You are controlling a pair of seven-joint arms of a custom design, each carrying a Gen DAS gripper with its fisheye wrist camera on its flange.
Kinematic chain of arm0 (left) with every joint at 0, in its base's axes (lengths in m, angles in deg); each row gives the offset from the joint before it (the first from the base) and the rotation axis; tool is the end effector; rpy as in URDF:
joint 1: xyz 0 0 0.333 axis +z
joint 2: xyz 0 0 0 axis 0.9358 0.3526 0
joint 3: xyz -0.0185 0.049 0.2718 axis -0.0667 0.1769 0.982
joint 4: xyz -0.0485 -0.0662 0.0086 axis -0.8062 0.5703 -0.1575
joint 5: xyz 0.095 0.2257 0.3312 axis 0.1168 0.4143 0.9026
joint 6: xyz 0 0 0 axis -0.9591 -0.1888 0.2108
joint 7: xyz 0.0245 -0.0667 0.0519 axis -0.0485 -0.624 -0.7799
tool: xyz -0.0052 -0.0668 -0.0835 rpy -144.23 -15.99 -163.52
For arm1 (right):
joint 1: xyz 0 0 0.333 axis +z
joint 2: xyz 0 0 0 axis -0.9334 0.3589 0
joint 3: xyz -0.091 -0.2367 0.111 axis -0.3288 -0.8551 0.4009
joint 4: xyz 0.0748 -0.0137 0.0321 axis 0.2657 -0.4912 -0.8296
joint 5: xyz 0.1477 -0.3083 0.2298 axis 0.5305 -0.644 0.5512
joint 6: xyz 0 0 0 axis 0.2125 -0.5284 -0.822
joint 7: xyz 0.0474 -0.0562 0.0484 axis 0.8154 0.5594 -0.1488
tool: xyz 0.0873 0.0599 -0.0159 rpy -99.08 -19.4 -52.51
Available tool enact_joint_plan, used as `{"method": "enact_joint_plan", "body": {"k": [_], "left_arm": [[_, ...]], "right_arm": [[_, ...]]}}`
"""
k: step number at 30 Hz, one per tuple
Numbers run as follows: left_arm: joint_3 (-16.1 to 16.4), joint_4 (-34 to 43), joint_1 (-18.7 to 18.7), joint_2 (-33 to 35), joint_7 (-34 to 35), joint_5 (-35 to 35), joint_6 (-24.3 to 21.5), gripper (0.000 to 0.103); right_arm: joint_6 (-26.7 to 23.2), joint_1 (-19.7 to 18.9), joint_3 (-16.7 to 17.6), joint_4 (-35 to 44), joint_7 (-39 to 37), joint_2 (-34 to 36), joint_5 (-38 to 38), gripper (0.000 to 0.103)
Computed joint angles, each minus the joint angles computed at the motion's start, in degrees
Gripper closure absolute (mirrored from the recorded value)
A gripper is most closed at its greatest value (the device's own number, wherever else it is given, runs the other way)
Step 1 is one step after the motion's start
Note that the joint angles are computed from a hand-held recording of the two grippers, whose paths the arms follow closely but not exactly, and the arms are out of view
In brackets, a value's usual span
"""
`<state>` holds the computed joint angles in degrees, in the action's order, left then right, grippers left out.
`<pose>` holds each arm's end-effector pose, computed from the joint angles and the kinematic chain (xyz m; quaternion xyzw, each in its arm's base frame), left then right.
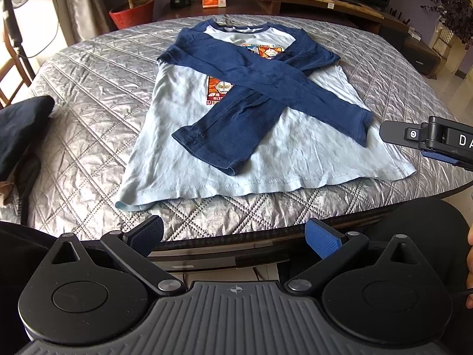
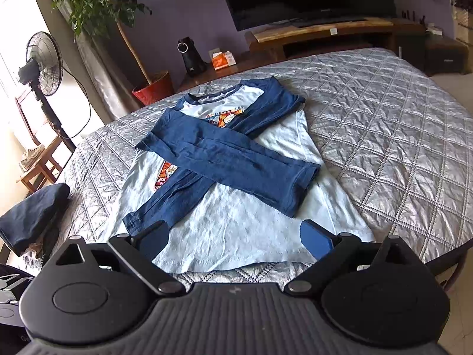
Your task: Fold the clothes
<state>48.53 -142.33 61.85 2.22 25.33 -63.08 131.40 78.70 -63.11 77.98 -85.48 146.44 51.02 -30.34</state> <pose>0.5487 -0.1501 0.4682 -0.5096 0.8177 -0.2285 0.1396 0.4808 0.2054 0.4389 -0.5258 0.7501 -0.1933 0.3515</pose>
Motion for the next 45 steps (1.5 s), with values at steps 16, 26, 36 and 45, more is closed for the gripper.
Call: {"method": "enact_joint_plan", "body": {"k": [16,26,36,45], "left_arm": [[-0.23,-0.13,-0.26,0.24,0.18,0.73,-0.70,0.000],[-0.33,0.27,-0.35,0.71,0.29,0.23,-1.37,0.000],[-0.34,0.26,-0.27,0.58,0.27,0.35,-1.56,0.000],[-0.18,0.17,-0.11,0.48,0.23,0.15,-1.45,0.000]], "right_arm": [[0.64,0.14,-0.34,-0.35,-0.82,0.00,0.81,0.008],[0.77,0.56,-0.83,-0.42,-2.62,0.28,2.89,0.008],[-0.06,1.14,-1.14,-0.13,-4.26,0.45,4.89,0.008],[-1.31,1.78,-1.50,0.37,-5.47,0.60,5.63,0.007]]}}
